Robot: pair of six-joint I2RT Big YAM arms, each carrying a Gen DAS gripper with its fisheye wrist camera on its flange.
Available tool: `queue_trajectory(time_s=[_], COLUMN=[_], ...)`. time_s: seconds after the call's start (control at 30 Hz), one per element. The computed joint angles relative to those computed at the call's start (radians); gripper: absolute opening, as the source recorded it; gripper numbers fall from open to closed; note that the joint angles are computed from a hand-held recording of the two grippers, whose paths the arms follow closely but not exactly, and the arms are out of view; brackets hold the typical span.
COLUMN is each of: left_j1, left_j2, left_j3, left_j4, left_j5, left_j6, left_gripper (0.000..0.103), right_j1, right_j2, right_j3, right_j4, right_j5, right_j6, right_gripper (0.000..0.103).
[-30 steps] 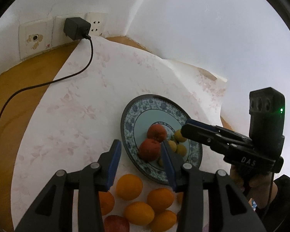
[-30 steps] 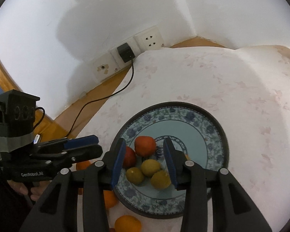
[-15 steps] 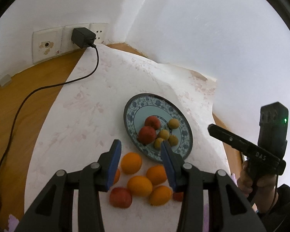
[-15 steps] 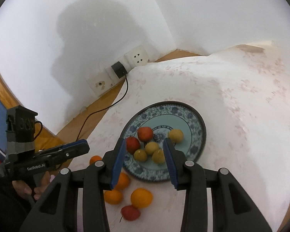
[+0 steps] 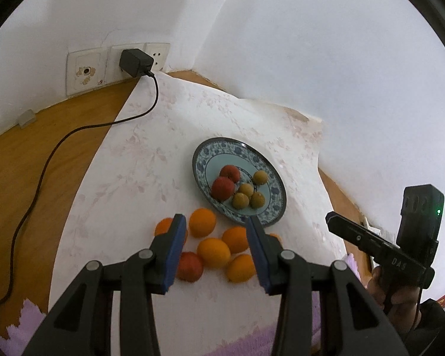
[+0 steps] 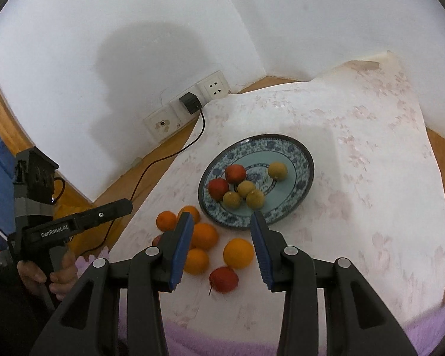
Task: Organize fruits
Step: 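Withdraw both tools from the plate back toward the fruit pile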
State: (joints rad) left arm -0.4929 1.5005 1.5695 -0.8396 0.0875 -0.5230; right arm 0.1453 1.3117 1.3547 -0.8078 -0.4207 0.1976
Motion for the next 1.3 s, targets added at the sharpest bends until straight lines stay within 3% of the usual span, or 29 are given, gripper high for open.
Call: queue_trajectory(time_s=[0.43,0.7,0.9,1.3], left_j1=[-0.056,-0.070,-0.071,-0.029], left_j2=[-0.059,-0.099,-0.114,0.023], left_j3=[-0.048,-0.128,-0.180,-0.079], left_j4=[-0.072,-0.125,-0.126,-0.086], left_j5=[-0.031,-0.023,-0.031,-0.033], left_j6=[0.014,-0.024,-0.044,0.020], left_gripper=[0.044,0.044,0.044,0.044], right_j1=[0.024,0.056,0.068,0.071], right_j2=[-0.088,-0.118,-0.146,-0.023], right_j3=[-0.088,-0.164,-0.215,-0.137], right_j4=[-0.030,-0.066,-0.042,-0.025], right_j5=[0.012,0.007,0.062,0.061], right_j6=[0.038,0.089,0.153,0.165], right_gripper=[0.041,0.041,0.041,0.041])
